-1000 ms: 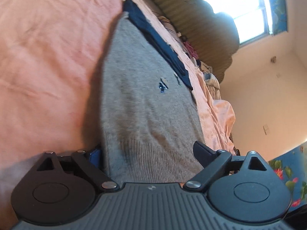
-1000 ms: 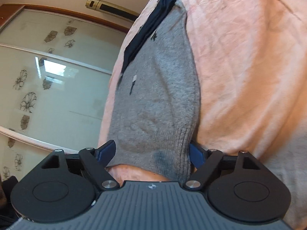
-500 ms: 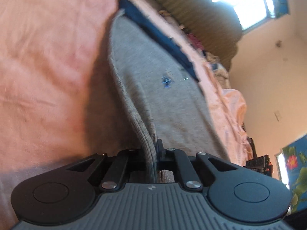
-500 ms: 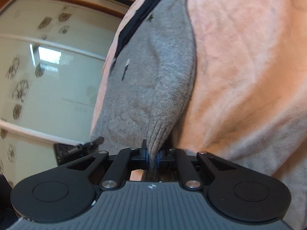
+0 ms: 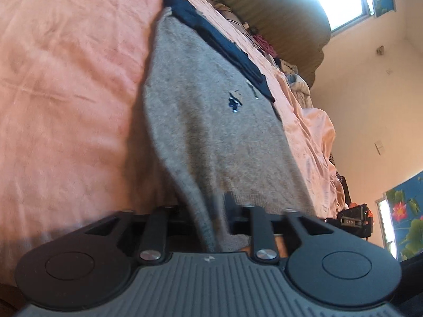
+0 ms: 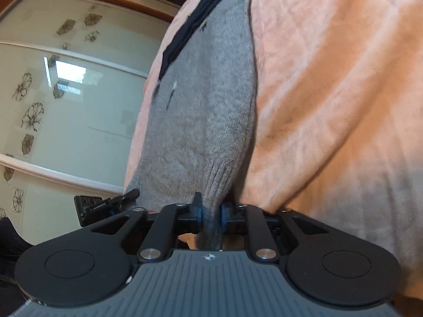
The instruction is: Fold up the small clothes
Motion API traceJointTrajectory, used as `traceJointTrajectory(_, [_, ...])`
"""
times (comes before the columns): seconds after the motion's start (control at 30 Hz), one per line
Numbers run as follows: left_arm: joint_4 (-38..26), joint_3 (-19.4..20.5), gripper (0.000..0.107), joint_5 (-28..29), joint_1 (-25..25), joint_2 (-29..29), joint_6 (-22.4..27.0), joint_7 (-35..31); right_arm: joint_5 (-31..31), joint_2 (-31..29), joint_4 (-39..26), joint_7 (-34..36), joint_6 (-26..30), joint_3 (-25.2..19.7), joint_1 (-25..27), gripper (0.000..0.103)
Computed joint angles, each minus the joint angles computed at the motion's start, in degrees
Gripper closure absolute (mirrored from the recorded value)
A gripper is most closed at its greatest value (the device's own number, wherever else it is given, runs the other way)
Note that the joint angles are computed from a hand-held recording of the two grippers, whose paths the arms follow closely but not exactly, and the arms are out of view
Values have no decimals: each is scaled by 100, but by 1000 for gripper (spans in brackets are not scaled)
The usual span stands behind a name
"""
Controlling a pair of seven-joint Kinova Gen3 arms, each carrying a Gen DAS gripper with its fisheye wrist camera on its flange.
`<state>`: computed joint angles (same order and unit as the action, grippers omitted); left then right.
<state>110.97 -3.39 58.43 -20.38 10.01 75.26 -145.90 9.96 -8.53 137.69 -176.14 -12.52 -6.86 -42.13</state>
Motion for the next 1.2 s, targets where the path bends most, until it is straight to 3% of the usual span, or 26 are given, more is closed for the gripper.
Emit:
traceJointTrajectory(0.03, [-38, 2, 35, 57, -19, 43, 72, 9, -212, 6, 56, 151, -225, -184, 200, 53])
traceJointTrajectory(0.07, [-15, 59, 28, 161, -93, 61, 93, -65, -330, 25, 79, 237, -356, -275, 323, 47])
traceJointTrajectory(0.1, [-27, 74, 29, 171, -60, 34, 21, -57, -355, 92, 40, 257, -394, -267, 351, 47])
traceJointTrajectory(0.13, [-44, 52, 33, 136, 78, -24, -144, -1, -287, 157, -32, 195, -339, -180, 299, 49])
traceJointTrajectory(0.17, [-70, 78, 71, 65, 164, -64, -301, 51, -239, 238, -160, 149, -191, -58, 195, 61])
traceJointTrajectory(0.2, [-156, 105, 98, -95, 261, -79, -431, 191, -272, 283, -265, 196, 16, -42, 155, 89])
traceJointTrajectory(0.23, [-184, 77, 103, -206, 361, -97, -558, 249, -324, 315, -331, 336, 131, -132, 221, 89])
traceJointTrajectory(0.33, [-238, 115, 103, -126, 280, -173, -531, -48, -736, 182, -409, 1035, 242, -815, 921, 89])
traceJointTrajectory(0.43, [-298, 47, 103, 345, 139, -190, -334, -380, -1256, -43, -372, 1734, -66, -1245, 1551, 89])
traceJointTrajectory(0.53, [-447, 29, 103, 929, 31, -63, -200, -492, -1333, -68, -428, 2086, -324, -855, 1399, 89])
traceJointTrajectory(0.63, [-659, 130, 103, 1491, 45, 124, -257, -617, -812, 72, -614, 1955, -543, -248, 1170, 89])
traceJointTrajectory(0.83, [-1434, 506, 103, 2380, 369, 809, -1052, -538, -476, 773, -1155, 1794, -1216, 92, 1742, 89])
traceJointTrajectory(0.93, [-2194, 655, 103, 2413, 588, 1363, -1441, -33, -31, 1322, -1596, 1398, -1390, 126, 2229, 89])
traceJointTrajectory(1.03, [-2990, 982, 103, 2140, 782, 1868, -2138, 344, 496, 1944, -2145, 822, -1421, -12, 2820, 89])
traceJointTrajectory(1.2, [-4318, 1166, 103, 1259, 1332, 2658, -3184, 1267, 1116, 3009, -3361, 246, -785, -584, 3725, 89])
